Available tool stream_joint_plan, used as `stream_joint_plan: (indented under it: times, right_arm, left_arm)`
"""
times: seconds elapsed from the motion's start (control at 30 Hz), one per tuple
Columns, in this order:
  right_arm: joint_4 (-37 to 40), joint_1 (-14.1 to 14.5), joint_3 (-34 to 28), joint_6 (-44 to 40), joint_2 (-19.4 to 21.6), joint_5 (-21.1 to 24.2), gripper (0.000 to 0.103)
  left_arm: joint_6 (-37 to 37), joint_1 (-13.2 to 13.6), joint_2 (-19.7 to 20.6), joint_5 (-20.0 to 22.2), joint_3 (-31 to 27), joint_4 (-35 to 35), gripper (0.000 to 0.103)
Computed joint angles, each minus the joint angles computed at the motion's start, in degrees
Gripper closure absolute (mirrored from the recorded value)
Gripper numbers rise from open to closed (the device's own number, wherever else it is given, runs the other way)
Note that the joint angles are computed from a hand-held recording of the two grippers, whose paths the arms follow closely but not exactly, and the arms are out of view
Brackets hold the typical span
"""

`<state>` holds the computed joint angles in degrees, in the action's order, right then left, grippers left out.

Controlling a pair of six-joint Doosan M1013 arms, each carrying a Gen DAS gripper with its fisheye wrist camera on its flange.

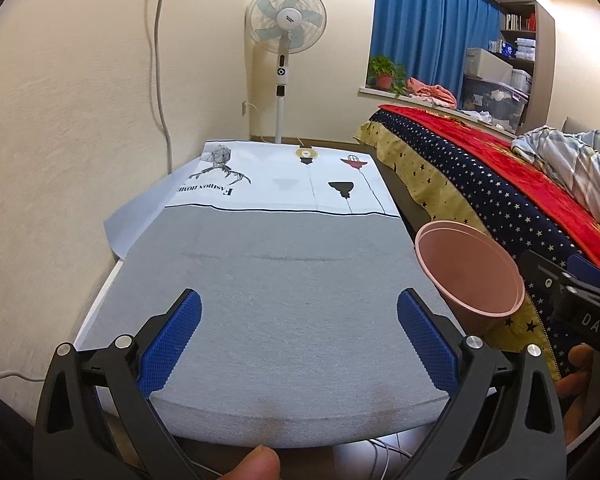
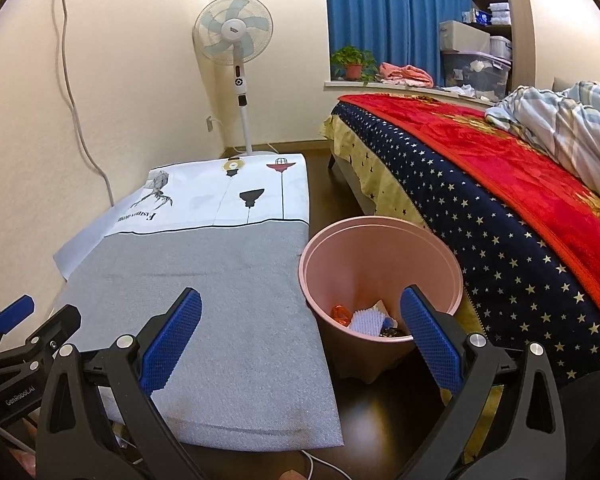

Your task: Collect trash

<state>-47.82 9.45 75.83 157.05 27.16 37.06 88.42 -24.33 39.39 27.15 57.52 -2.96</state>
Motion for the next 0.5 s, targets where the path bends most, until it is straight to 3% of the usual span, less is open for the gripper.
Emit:
stream_joint_plan:
  times: [0.5]
  right_arm:
    - [-0.30,0.20,-0.31,-0.10,0.27,0.65,0.005]
  left_arm:
    - [-0.77,0.04,0.14,0.03,-0.10,0.10,0.008]
